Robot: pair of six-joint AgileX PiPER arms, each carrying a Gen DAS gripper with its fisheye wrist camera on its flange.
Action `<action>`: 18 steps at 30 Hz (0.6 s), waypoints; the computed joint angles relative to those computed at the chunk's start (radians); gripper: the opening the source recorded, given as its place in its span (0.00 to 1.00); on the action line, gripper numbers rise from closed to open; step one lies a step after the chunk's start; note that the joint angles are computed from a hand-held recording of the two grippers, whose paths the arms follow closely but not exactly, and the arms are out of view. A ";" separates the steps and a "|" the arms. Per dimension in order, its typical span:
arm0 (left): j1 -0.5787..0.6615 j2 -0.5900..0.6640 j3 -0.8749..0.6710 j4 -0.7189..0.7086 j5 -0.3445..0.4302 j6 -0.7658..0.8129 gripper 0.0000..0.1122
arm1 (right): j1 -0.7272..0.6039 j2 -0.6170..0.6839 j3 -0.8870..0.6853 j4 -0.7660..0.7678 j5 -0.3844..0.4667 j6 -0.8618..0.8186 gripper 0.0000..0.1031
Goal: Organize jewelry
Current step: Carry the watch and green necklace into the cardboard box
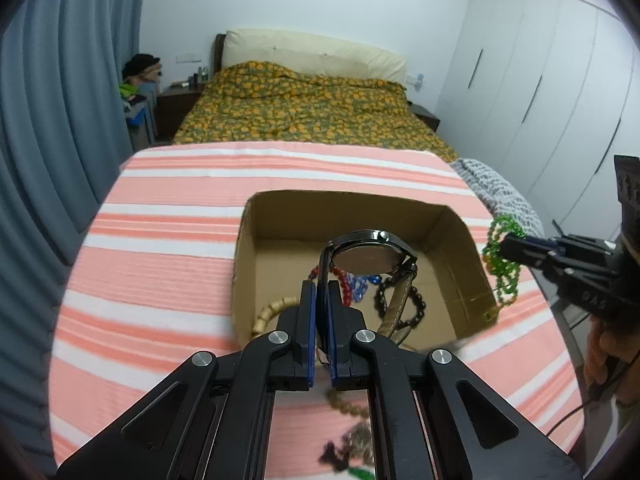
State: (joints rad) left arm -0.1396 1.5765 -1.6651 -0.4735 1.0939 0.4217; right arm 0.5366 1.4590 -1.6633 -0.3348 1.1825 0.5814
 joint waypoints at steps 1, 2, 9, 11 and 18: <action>-0.016 0.025 -0.018 0.014 -0.006 -0.016 0.03 | -0.011 0.012 0.004 0.002 -0.010 0.001 0.11; -0.028 0.042 -0.031 0.025 -0.009 -0.030 0.03 | -0.016 0.014 0.015 0.002 -0.017 0.003 0.11; -0.095 0.137 -0.086 0.087 -0.029 -0.093 0.03 | -0.107 0.097 0.005 0.052 -0.049 -0.051 0.11; -0.112 0.149 -0.080 0.107 -0.043 -0.103 0.03 | -0.122 0.114 0.004 0.061 -0.059 -0.064 0.11; -0.143 0.176 -0.062 0.152 -0.081 -0.137 0.04 | -0.158 0.158 0.024 0.052 -0.116 -0.069 0.11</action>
State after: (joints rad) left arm -0.2824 1.7523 -1.7269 -0.3211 1.0132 0.2850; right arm 0.3791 1.6166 -1.6394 -0.2832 1.0668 0.5127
